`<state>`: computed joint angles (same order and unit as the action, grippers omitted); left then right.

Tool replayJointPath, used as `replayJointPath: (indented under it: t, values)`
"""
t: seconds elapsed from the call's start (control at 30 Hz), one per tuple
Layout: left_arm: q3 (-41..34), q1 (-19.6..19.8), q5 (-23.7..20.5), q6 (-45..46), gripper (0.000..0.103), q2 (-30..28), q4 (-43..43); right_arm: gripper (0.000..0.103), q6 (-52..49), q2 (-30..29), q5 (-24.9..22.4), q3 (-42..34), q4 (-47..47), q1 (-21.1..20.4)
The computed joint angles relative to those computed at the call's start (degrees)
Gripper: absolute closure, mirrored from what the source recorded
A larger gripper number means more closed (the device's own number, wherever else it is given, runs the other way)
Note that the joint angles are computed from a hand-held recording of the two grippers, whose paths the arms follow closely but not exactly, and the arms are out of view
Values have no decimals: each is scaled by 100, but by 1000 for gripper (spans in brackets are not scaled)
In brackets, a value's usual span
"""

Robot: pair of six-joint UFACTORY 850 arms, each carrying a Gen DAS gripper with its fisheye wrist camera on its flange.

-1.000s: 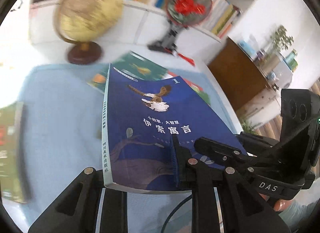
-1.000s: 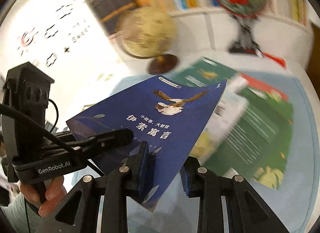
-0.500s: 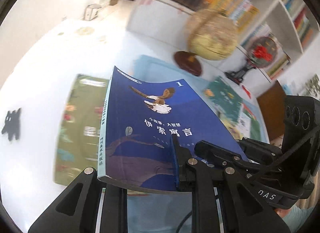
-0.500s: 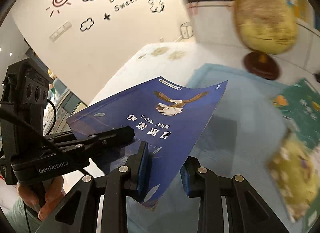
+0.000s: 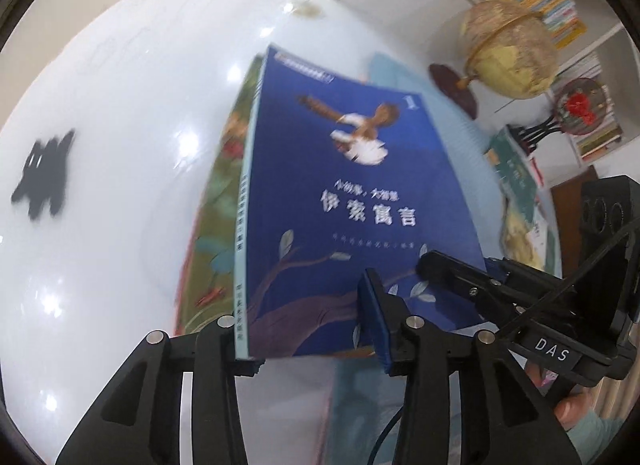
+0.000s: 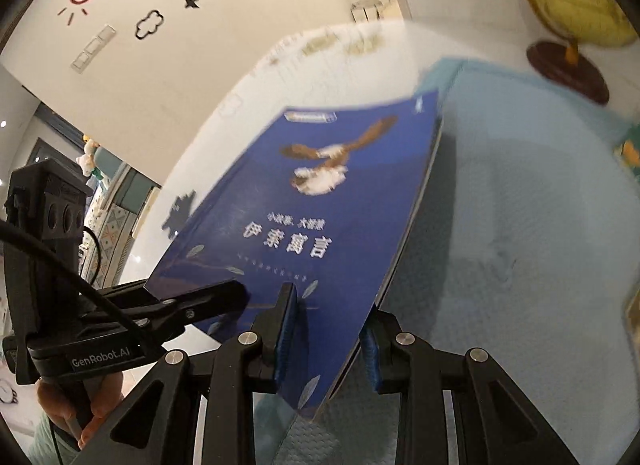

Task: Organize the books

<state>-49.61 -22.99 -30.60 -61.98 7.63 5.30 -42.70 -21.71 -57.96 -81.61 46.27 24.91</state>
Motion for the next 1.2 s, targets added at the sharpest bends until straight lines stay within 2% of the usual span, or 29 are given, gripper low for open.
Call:
replayJointPath:
  t: [0.1,0.27,0.57,0.7,0.73,0.77,0.83,0.87,0.97,1.07,1.2]
  values:
    - [168,-24,-21,-189,60,138,-33,75,-75,26,53,58,-38,61]
    - [165,-150,-390,-622,56,191,350,75,-147,68,94,86,-163,137]
    - [-366,-331,-824,-478,56,-377,686,75,-288,142,290,179,-243,59]
    - [-417,-343,-1016,-532,48,-406,659,75,-254,128,154,218,-279,-22]
    - [-431,-362,-1190,-631,44,-400,687,75,-245,135,97,242,-279,-43]
    - [-532,-406,-1594,-824,30,-474,844,75,-275,144,57,268,-243,-64]
    - [-738,-552,-2375,-1051,29,-640,1245,75,-409,193,-13,323,-178,-91]
    - [-764,-590,-2561,-1056,29,-645,1298,75,-485,226,-18,341,-169,-98]
    - [-715,-564,-2576,-1048,29,-552,1127,75,-649,270,-102,360,-181,-103]
    - [-843,-652,-2738,-1351,29,-576,1352,75,-792,349,-158,396,-282,-220]
    - [-1370,-785,-2472,-1405,29,-813,1689,75,-829,379,-270,366,-420,-666]
